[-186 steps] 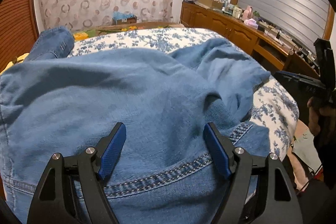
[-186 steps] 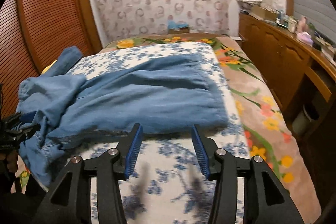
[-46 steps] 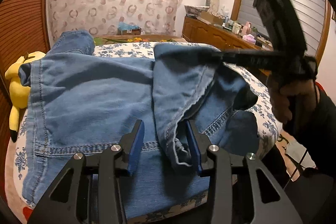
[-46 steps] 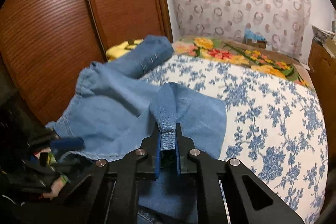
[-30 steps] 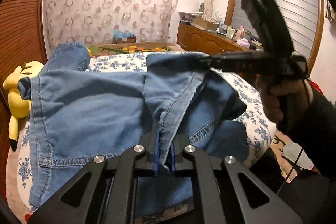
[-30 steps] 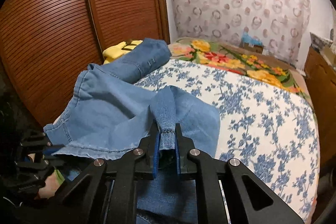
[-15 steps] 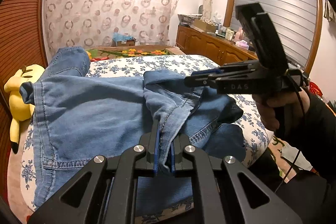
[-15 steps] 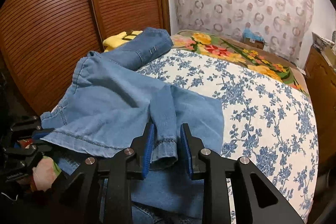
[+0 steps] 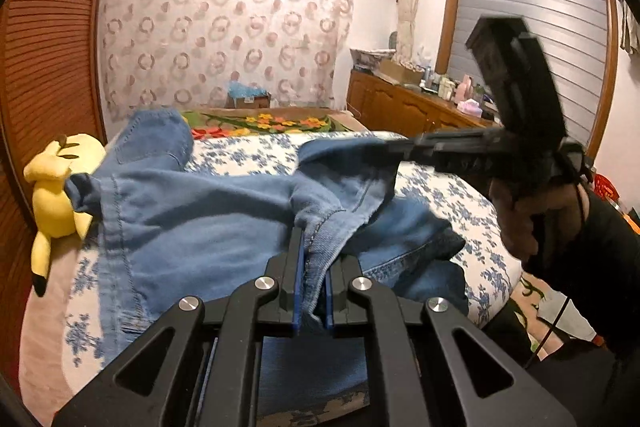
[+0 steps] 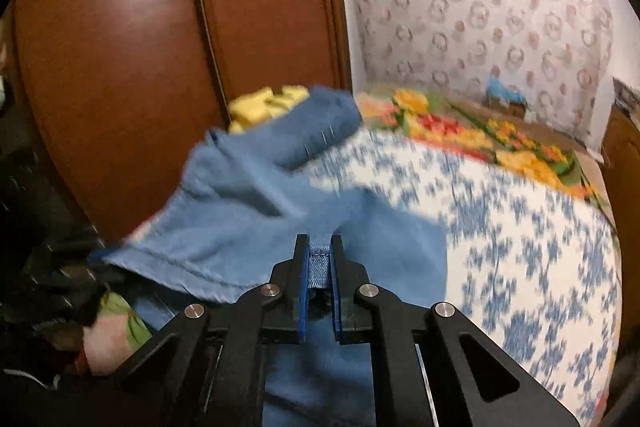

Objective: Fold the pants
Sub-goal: 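Fold the jeans over with both tools and open them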

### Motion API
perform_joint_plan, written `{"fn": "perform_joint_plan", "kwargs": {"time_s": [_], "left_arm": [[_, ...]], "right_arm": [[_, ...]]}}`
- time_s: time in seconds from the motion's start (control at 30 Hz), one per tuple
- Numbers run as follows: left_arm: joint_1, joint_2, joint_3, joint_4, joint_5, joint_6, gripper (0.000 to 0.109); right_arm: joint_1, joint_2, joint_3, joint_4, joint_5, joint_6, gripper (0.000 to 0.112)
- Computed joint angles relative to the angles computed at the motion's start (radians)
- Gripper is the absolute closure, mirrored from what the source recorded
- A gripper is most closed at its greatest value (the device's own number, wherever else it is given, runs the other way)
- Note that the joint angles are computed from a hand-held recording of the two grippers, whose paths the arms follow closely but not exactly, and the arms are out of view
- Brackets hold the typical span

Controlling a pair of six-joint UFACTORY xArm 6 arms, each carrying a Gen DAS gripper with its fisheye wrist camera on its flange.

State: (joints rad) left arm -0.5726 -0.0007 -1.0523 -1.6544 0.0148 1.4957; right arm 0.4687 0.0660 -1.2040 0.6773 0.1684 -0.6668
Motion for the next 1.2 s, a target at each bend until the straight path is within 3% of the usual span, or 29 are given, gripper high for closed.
{"fn": "perform_joint_plan", "kwargs": {"time_s": [0.23, 0.4, 0.57, 0.77, 0.93, 0.97, 1.03, 1.1, 1.13, 1.2], "left_arm": [[0.044, -0.056, 0.020, -0.062, 0.002, 0.050, 0.100], [0.082, -0.104, 0.075, -0.019, 0.009, -0.008, 0.100], [0.113, -0.112, 0.132, 0.114, -0.016, -0.157, 0.100], [0.171, -0.071, 0.185, 0.345, 0.018, -0.400, 0.100], [0.193, -0.047, 0.199, 0.480, 0.032, -0.556, 0.095], [0.190, -0.051, 0.208, 0.528, 0.020, -0.601, 0.092], [0.188, -0.051, 0.211, 0.577, -0.003, -0.649, 0.086], [0.186, -0.052, 0.208, 0.580, -0.017, -0.659, 0.069], [0.183, -0.050, 0.200, 0.542, -0.023, -0.624, 0.058], [0.175, -0.051, 0.190, 0.502, -0.037, -0.588, 0.055]], "right_arm": [[0.030, 0.033, -0.130, 0.019, 0.006, -0.037, 0.104], [0.049, 0.131, -0.288, -0.030, 0.080, -0.008, 0.104], [0.056, 0.302, -0.507, -0.129, 0.180, 0.054, 0.104], [0.069, 0.522, -0.784, -0.317, 0.334, 0.199, 0.104], [0.056, 0.665, -0.995, -0.357, 0.472, 0.260, 0.098], [0.056, 0.667, -0.994, -0.361, 0.462, 0.262, 0.096], [0.050, 0.624, -0.924, -0.338, 0.410, 0.237, 0.076], [0.050, 0.582, -0.861, -0.323, 0.356, 0.228, 0.067], [0.048, 0.553, -0.822, -0.307, 0.338, 0.216, 0.065], [0.051, 0.461, -0.679, -0.304, 0.257, 0.217, 0.064]]}}
